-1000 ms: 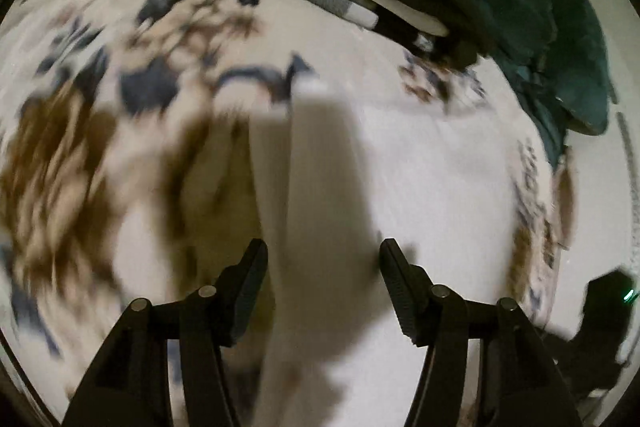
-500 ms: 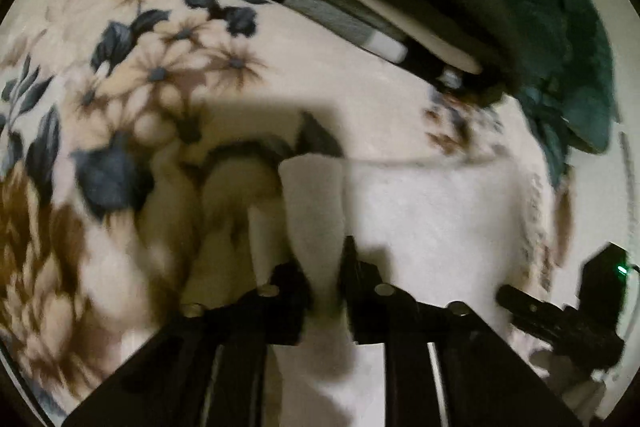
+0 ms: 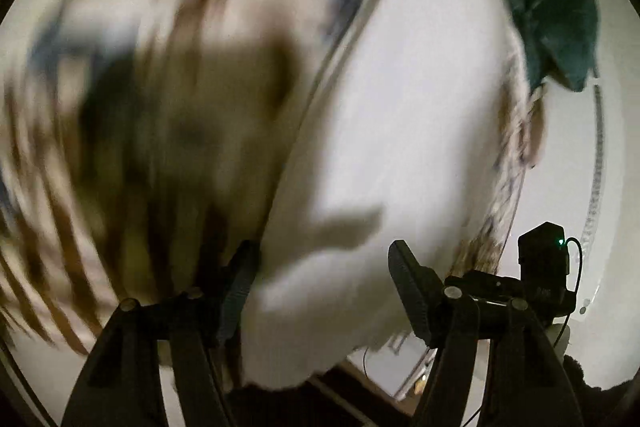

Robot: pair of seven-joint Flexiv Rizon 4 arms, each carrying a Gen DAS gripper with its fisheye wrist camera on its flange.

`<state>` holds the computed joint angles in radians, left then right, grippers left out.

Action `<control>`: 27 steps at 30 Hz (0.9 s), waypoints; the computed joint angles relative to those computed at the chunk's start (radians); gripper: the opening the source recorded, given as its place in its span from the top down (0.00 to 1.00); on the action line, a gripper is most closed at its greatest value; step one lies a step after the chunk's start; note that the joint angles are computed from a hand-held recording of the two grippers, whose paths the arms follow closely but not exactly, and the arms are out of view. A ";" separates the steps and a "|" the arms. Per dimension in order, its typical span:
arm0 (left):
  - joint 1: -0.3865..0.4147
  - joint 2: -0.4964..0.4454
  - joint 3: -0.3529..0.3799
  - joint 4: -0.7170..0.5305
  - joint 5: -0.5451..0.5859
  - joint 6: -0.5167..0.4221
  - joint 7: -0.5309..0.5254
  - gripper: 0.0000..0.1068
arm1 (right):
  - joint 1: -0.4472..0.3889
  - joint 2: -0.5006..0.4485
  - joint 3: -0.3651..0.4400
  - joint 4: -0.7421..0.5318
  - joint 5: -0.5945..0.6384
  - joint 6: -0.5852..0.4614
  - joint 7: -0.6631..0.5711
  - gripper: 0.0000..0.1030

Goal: Fold small clothes

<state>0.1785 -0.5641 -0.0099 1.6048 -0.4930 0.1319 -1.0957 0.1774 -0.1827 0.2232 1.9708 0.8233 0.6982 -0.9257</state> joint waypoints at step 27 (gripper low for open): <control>-0.010 -0.264 -0.235 -0.426 -0.329 0.146 -0.286 0.85 | -0.046 -0.149 -0.081 -0.360 0.030 0.152 -0.097 0.90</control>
